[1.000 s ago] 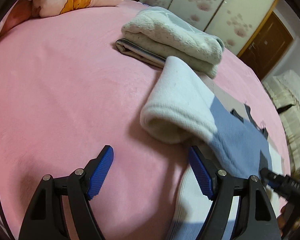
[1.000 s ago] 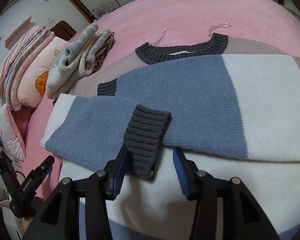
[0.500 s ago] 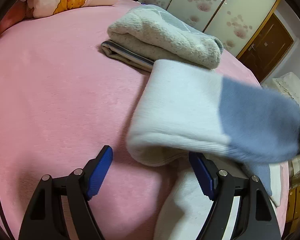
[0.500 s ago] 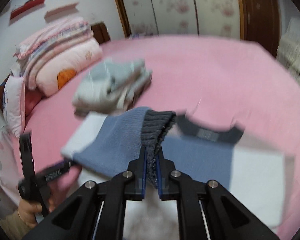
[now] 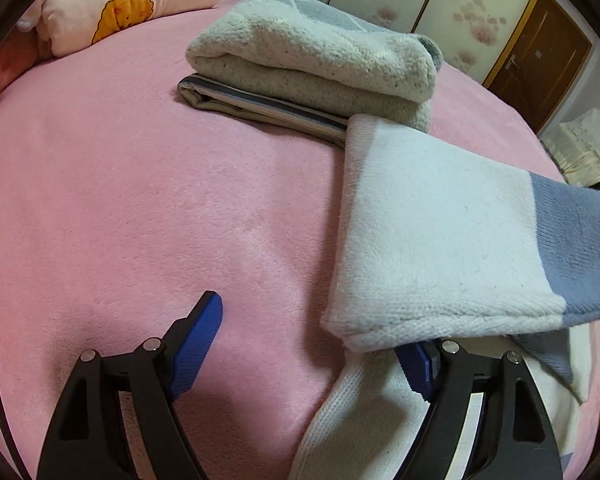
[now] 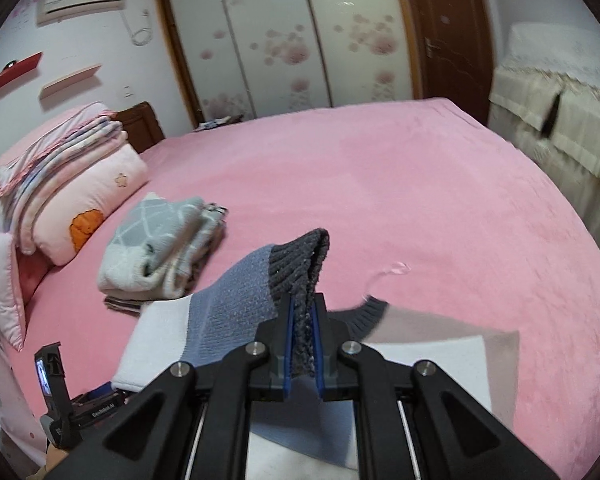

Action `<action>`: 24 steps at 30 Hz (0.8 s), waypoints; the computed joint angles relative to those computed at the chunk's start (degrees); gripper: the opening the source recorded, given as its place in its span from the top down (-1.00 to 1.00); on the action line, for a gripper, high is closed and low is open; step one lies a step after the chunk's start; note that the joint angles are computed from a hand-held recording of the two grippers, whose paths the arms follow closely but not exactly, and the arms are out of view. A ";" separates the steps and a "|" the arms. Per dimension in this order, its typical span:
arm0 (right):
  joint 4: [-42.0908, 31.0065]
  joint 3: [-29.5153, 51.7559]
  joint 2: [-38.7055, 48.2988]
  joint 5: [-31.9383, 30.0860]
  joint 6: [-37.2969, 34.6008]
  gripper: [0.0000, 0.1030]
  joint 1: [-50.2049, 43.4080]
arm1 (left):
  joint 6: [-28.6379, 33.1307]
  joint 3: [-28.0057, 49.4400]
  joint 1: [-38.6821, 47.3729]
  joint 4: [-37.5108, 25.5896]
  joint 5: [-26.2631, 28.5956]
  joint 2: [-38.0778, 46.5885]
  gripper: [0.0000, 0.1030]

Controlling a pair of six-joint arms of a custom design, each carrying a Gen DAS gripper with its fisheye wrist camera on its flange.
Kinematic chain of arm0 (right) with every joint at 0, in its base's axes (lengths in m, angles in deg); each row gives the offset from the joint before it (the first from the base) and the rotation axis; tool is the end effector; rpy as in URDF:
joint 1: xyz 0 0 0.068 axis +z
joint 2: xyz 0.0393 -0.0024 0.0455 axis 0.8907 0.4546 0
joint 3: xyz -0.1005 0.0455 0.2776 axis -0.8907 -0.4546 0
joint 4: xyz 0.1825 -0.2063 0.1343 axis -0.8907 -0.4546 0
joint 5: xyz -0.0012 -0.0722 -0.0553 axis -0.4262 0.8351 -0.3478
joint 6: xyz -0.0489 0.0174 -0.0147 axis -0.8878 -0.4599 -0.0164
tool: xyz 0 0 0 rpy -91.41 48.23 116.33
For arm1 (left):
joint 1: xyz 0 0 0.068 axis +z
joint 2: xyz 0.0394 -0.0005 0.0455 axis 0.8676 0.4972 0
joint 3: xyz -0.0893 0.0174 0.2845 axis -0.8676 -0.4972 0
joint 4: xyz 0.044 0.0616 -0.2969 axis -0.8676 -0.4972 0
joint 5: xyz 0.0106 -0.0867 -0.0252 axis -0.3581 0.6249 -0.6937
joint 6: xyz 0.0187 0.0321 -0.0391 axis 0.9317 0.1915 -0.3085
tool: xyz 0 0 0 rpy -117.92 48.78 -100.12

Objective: Fold small clothes
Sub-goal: 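Grasp the grey cuff with the right tool, lay it across the body, release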

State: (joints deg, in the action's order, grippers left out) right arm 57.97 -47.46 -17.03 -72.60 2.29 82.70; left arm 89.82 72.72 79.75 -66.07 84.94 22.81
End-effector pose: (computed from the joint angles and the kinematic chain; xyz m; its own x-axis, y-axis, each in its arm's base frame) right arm 0.2242 0.0698 0.2619 -0.6094 0.2936 -0.7365 0.2076 0.9556 0.2092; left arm 0.3173 0.0996 0.0884 -0.8488 -0.1476 -0.5077 -0.0308 0.9724 -0.2312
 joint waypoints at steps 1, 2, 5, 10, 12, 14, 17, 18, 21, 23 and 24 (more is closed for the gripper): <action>-0.23 -1.27 -1.04 -0.57 0.39 0.85 -1.14 | -0.02 -0.28 -0.22 0.19 -0.36 -0.29 -0.56; -0.37 -2.44 -1.79 -1.09 0.99 0.85 -2.00 | -0.07 -0.65 -0.51 0.44 -0.70 -0.68 -0.56; 0.22 -6.19 -2.38 -4.80 1.94 0.85 -6.51 | -0.21 -1.60 -1.16 0.69 -1.32 -1.61 -0.56; 3.54 -11.17 2.97 -11.29 1.64 0.85 -13.40 | 0.09 -3.99 -2.69 1.92 -3.10 -3.91 -0.56; 5.25 -12.26 4.96 -12.33 1.67 0.85 -14.68 | 0.43 -5.19 -2.99 1.95 -3.56 -5.28 -0.56; 7.25 -13.11 7.16 -14.18 1.86 0.84 -16.43 | 0.77 -5.39 -2.84 1.75 -3.42 -5.58 -0.56; 7.90 -13.58 8.86 -16.50 2.54 0.76 -18.41 | 1.56 -5.39 -2.35 0.67 -3.11 -6.19 -0.56; 7.27 -13.49 8.95 -16.94 2.68 0.70 -19.05 | 1.95 -4.77 -2.19 0.43 -3.09 -5.65 -0.56; 5.37 -13.73 6.49 -18.28 2.76 0.54 -21.02 | 4.40 -5.55 -1.35 -1.08 -2.50 -8.11 -0.56; 3.20 -14.04 3.06 -16.53 1.80 0.54 -21.42 | 6.23 -6.57 -0.66 -2.28 -1.67 -10.67 -0.56; 2.09 -14.21 1.15 -15.26 1.31 0.54 -21.30 | 7.53 -7.45 -0.05 -3.10 -0.62 -12.90 -0.56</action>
